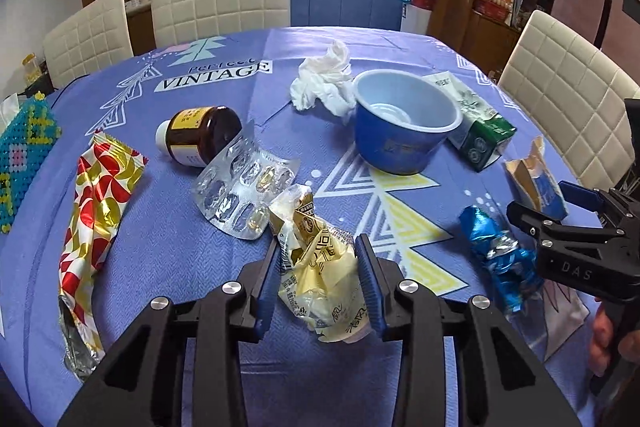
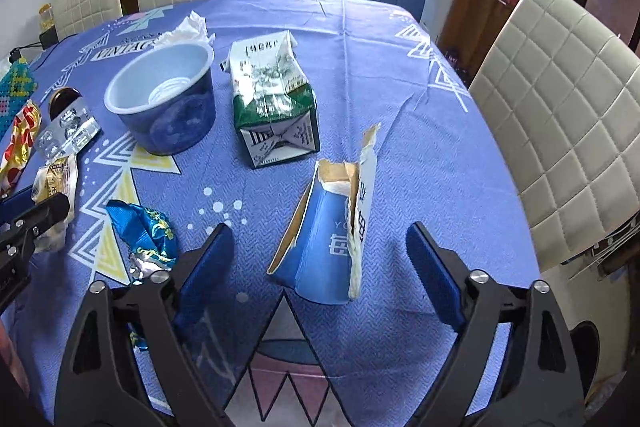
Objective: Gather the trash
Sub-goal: 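Grasp the cream snack bag with the left tool while the right tool grasps the blue paper cup, then carry the cup to the bin and open the right tool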
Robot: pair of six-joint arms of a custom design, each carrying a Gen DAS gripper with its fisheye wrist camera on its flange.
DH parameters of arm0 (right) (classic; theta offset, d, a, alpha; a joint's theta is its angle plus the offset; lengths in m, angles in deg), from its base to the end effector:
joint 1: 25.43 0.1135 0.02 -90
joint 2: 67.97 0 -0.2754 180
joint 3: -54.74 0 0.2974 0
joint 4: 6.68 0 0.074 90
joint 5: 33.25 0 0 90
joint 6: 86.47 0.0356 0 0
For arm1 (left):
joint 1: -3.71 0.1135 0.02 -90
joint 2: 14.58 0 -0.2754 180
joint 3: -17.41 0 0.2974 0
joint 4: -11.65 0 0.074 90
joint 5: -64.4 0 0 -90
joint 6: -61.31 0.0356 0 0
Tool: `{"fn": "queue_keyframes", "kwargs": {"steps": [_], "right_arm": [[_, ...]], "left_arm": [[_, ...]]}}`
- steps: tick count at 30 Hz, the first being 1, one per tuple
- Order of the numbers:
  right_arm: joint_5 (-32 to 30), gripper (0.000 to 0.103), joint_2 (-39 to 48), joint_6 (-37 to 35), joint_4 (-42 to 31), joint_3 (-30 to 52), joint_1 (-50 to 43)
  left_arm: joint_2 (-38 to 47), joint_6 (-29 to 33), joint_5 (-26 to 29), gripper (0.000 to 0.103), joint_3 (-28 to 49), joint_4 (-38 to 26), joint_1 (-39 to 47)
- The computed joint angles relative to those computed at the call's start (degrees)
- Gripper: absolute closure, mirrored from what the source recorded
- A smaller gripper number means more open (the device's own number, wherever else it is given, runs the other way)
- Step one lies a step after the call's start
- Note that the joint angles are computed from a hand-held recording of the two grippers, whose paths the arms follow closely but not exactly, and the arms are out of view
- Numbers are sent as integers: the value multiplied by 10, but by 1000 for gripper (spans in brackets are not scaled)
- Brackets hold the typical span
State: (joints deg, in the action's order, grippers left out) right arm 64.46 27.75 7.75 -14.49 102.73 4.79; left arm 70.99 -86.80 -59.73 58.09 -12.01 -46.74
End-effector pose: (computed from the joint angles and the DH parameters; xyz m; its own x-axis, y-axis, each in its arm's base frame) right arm 0.2697 0.1516 0.0774 -0.7424 -0.3481 -0.5724 -0.3796 0.9226 -0.0687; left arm 0.1728 -0.1779 0.0819 -0.7441 -0.2027 -0.6366 -0.2350 0.9714 -0.0346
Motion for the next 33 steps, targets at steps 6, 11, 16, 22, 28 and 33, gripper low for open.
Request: {"fn": "queue_keyframes", "kwargs": {"steps": [6,11,16,22,28,33], "right_arm": [[-9,65,-15,3,-7,-10,2],[3,67,-65,-6,-10,-52,11],[35,67,-149,-15,-26,-106,30],[59,67,-282,-15,-76,-172,42],[67,67,-448,-22,-162,-229,24],[52,67,-600,-42,-256,-264,-24]], "left_arm": [[0,-5,-6,68,3,-6,-7],[-9,-22,-15,68,8,-28,-30],[-8,-46,-24,68,25,-57,-76],[3,-78,-49,68,62,-98,-139],[32,-92,-69,68,113,-131,-193],[69,-88,-84,68,168,-151,-227]]}}
